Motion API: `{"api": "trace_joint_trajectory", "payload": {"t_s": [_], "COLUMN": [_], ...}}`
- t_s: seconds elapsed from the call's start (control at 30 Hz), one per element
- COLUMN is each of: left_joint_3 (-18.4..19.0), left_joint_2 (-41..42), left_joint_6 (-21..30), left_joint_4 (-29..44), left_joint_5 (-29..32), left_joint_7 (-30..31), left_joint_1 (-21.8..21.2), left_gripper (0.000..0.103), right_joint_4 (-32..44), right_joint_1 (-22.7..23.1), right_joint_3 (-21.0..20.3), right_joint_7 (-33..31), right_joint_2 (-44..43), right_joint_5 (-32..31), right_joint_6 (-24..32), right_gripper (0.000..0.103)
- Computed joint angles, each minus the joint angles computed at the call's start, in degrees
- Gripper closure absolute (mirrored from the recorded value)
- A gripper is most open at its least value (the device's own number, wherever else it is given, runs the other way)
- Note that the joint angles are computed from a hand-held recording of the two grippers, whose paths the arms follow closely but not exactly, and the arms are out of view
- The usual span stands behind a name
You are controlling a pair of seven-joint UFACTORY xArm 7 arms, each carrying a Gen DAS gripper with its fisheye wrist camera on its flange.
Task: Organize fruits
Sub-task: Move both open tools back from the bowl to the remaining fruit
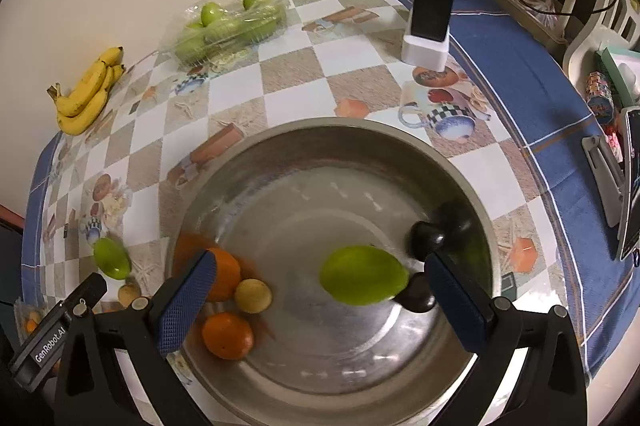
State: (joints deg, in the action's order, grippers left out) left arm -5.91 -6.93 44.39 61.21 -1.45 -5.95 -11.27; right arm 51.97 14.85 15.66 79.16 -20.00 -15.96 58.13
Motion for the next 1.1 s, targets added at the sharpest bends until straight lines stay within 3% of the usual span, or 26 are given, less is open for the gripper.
{"api": "trace_joint_trajectory", "payload": {"t_s": [0.6,0.73,1.1], "left_joint_3": [4.39,4.76,5.07], "left_joint_2": [0.27,0.37,-0.03], "left_joint_6": [-0.34,1.01,2.38], "left_joint_4": [1.44,1.99,1.73], "left_joint_5": [-5.32,-7.32,-10.93], "left_joint_7": [4.26,5.36,7.67], "left_joint_1": [5.88,6.55,6.99], "left_gripper": [0.0,0.0,0.0], "right_joint_4": [13.02,17.22,20.75], "right_joint_1": [5.86,8.26,12.59], "right_joint_3": [0.25,-0.37,-2.31], "right_joint_7": [-0.87,-2.79,-4.82], "right_joint_2": [13.93,17.94,22.67], "right_joint_5": [-5.04,-5.62,-7.33], "right_joint_6": [-5.04,-3.44,-5.7], "right_gripper": [0.0,0.0,0.0]}}
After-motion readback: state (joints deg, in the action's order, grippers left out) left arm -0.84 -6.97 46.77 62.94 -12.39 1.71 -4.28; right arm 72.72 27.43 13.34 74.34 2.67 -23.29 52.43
